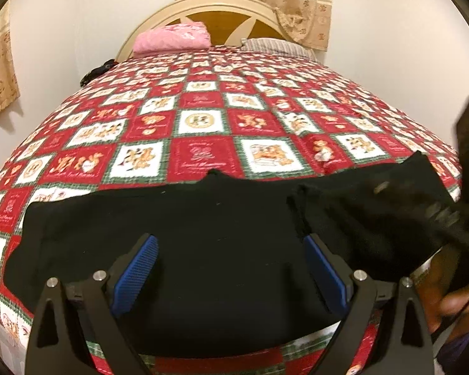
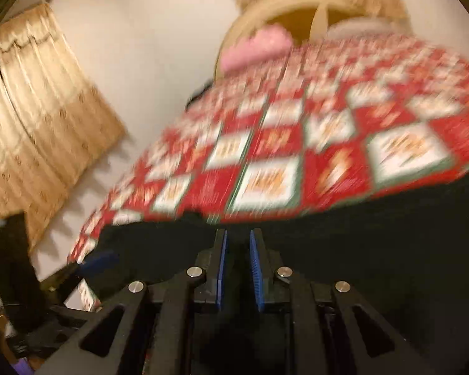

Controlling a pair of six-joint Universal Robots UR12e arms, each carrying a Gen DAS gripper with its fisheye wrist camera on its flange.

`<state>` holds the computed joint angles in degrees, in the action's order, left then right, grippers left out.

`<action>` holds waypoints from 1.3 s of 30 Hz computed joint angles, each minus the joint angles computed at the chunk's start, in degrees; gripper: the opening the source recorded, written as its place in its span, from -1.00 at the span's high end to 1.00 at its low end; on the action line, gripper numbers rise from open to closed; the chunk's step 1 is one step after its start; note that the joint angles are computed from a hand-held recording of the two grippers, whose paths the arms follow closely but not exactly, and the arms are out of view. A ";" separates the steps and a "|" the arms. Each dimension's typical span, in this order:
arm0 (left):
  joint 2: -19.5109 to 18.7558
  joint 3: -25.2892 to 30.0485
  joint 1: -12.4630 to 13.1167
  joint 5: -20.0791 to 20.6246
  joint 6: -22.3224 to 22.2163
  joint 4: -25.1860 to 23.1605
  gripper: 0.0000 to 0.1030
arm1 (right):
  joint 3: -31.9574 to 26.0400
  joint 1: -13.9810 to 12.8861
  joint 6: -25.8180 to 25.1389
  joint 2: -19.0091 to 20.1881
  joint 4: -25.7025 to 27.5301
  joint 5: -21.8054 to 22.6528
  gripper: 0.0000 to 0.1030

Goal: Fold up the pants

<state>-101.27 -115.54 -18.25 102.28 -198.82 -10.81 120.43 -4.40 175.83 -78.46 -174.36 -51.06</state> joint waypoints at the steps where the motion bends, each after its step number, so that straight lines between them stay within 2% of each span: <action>1: -0.23 0.26 -0.22 -0.37 0.48 0.24 -0.87 | 0.83 -0.78 0.08 -0.95 -2.37 -1.68 0.70; 3: -0.82 0.82 -0.61 -1.22 1.46 0.74 -0.87 | 2.29 -2.73 -0.12 -2.66 -6.41 -6.79 0.70; 4: -1.16 1.15 -0.79 -1.57 1.79 0.80 -0.87 | 2.66 -3.46 -0.45 -3.16 -6.81 -8.02 0.70; 5: -1.55 1.53 -0.97 -2.10 2.13 0.69 -0.87 | 2.58 -4.27 -1.27 -3.53 -5.68 -10.83 0.70; 6: -1.90 1.88 -1.10 -2.60 2.36 0.48 -0.87 | 1.66 -4.51 -2.03 -3.48 -2.15 -15.78 0.70; 7: -2.46 2.42 -1.32 -3.07 2.54 -0.01 -0.87 | 1.11 -4.68 -2.44 -3.48 0.56 -18.34 0.99; 8: -2.79 2.79 -1.52 -3.15 2.52 -0.53 -0.87 | 0.72 -5.99 -1.75 -2.97 2.71 -18.49 1.00; 10: -3.16 3.18 -1.82 -3.26 2.42 -1.35 -0.87 | 0.99 -8.69 2.69 -2.22 2.48 -13.28 1.00; 11: -3.15 3.19 -1.92 -3.30 2.52 -1.73 -0.87 | 1.14 -9.38 5.93 -2.01 1.84 -12.72 1.00; 12: -3.09 3.11 -2.00 -3.21 2.69 -1.88 -0.87 | 1.32 -9.20 7.31 -2.01 0.32 -14.56 1.00; 13: -2.95 2.92 -2.07 -3.00 2.90 -1.94 -0.87 | 1.74 -8.39 8.09 -2.00 -2.77 -18.80 1.00; 14: -2.81 2.69 -2.07 -2.90 2.98 -1.91 -0.87 | 2.11 -7.97 8.50 -1.85 -5.33 -21.26 1.00; 15: -2.70 2.51 -1.96 -2.95 2.93 -2.10 -0.87 | 2.11 -8.02 9.02 -1.69 -5.52 -21.31 1.00; 17: -2.68 2.41 -1.67 -3.46 2.24 -2.61 -0.87 | 1.68 -8.58 8.15 -1.57 -3.92 -18.97 1.00; 19: -2.64 2.26 -1.24 -4.64 1.14 -2.65 -0.87 | 2.13 -9.85 7.01 -1.96 -4.58 -14.13 1.00; 22: -2.25 1.78 -0.96 -5.26 0.30 -1.86 -0.87 | 4.26 -11.78 9.33 -3.53 -10.07 -8.16 0.96; 27: -2.10 1.36 -1.53 -4.29 1.53 1.36 -0.87 | 8.44 -10.19 -0.36 -8.19 -9.50 -12.97 0.96; 30: -2.94 1.94 -2.28 -3.45 3.16 0.58 -0.87 | 10.38 -9.21 -4.18 -8.57 -9.49 -17.47 0.95; 31: -3.33 2.21 -2.60 -3.05 3.49 -0.51 -0.87 | 10.49 -9.06 -4.65 -8.17 -8.68 -18.26 0.95; 34: -3.59 1.46 -2.83 -4.07 2.93 0.90 -0.88 | 11.48 -9.34 -4.77 -7.19 -12.60 -18.00 0.95; 37: -2.97 1.13 -2.83 -3.76 4.46 0.94 -0.87 | 11.20 -8.47 -4.86 -6.91 -12.85 -20.25 0.95; 39: -2.16 0.37 -2.34 -3.86 3.83 1.22 -0.87 | 11.24 -7.79 -5.01 -7.23 -12.63 -21.94 0.95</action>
